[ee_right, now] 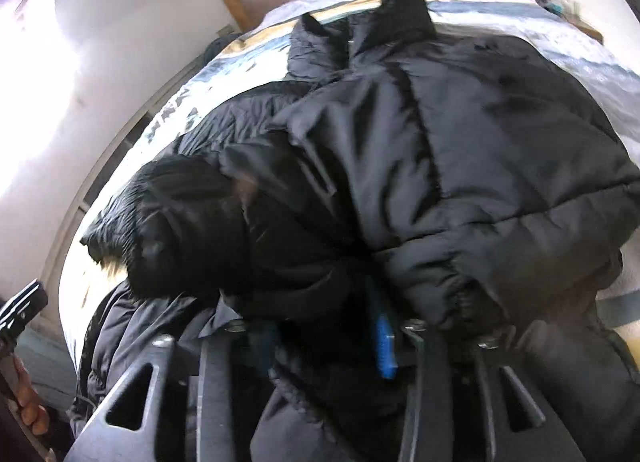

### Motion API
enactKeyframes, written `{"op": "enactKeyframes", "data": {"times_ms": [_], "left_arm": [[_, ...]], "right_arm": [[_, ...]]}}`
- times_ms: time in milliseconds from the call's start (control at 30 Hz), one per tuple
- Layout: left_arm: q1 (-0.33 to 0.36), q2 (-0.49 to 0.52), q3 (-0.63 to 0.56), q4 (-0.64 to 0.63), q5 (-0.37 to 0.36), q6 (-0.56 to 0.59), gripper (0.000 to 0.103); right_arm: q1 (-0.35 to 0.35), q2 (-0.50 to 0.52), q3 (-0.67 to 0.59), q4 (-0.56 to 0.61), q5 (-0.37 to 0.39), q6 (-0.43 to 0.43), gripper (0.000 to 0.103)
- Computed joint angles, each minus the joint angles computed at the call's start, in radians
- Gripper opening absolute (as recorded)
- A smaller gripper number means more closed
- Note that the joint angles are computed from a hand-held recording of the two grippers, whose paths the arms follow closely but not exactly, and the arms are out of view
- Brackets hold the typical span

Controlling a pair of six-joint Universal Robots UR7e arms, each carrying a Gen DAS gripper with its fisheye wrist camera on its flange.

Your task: Fold large clothes

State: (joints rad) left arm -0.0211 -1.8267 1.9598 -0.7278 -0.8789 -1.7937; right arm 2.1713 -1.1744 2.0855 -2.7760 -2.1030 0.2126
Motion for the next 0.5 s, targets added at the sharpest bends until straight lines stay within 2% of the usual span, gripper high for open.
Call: {"op": "enactKeyframes", "data": {"times_ms": [100,167,267,367,500], "left_arm": [[0.021,0.034,0.008,-0.085,0.037,0.063,0.080],[0.051,0.068,0.014,-0.168,0.063,0.128,0.080],[0.106,0.119,0.029,-0.333,0.099,0.238,0.080],[0.172,0.193,0.040,-0.518,0.140,0.367,0.080],[0.262,0.320,0.039,-0.769,0.180,0.538,0.080]], "right_arm": [[0.016,-0.014,-0.017,0.044,0.026,-0.016,0.063],[0.024,-0.039,0.001,0.037,0.049,-0.036,0.064],[0.044,-0.155,0.061,0.064,0.057,-0.077,0.064],[0.048,-0.200,0.053,0.062,0.007,-0.121,0.065],[0.007,-0.217,0.026,0.049,-0.132,-0.170,0.066]]}}
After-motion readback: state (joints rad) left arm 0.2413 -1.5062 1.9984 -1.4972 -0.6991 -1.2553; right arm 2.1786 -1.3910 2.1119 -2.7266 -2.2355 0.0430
